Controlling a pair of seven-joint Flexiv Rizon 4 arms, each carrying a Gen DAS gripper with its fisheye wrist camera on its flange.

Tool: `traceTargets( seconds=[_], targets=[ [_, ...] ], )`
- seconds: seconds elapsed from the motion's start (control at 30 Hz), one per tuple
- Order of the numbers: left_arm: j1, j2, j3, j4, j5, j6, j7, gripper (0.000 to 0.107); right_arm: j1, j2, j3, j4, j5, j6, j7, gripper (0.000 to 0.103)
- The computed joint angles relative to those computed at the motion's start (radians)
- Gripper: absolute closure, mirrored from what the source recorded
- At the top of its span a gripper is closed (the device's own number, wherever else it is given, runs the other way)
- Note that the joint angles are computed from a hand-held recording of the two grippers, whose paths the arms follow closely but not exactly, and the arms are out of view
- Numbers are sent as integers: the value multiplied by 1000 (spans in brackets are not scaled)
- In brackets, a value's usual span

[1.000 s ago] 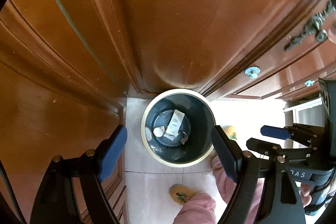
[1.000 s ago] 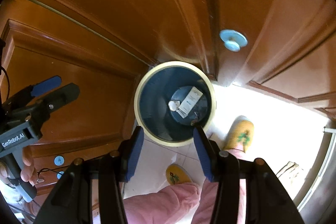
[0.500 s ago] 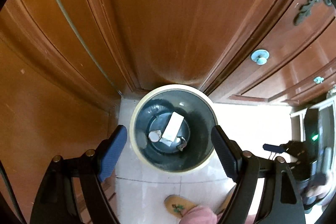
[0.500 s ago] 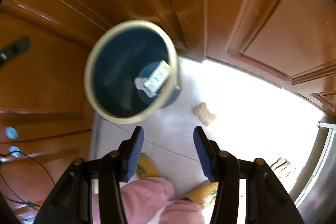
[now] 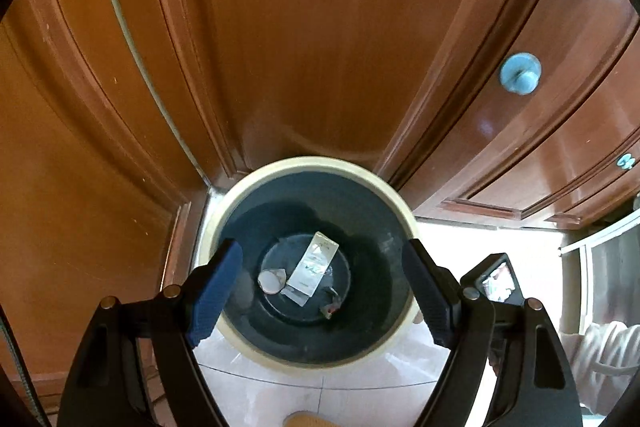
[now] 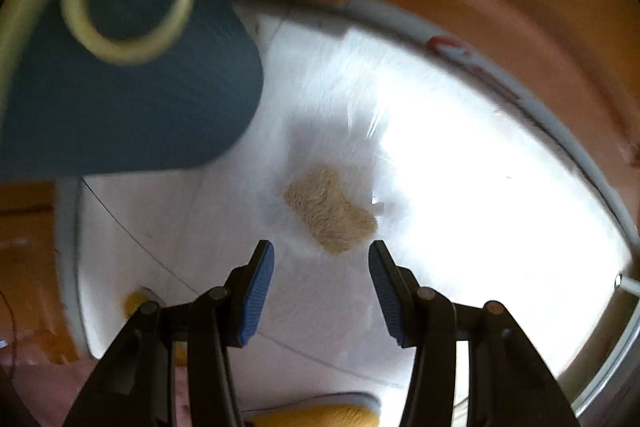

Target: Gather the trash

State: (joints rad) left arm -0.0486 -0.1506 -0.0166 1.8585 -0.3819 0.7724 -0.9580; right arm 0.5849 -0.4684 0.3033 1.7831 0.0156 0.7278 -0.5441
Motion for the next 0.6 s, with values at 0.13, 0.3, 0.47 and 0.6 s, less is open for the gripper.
traceTargets(
  seconds=[0.13, 0.3, 0.47, 0.6],
  targets=[
    [-1, -11, 5, 28, 14, 47, -14, 26, 7, -61, 0, 0, -20, 29, -58, 54],
    [5, -26, 8, 42, 27, 84, -39, 26, 14, -128, -7, -19, -52, 23, -107, 54],
    [12, -39, 9, 51, 38, 102, -64, 26, 14, -189, 5, -62, -37, -9, -153, 60],
    [14, -37, 10, 52, 50, 101, -76, 26, 12, -176, 2, -36, -14, 43, -129, 72]
  ],
)
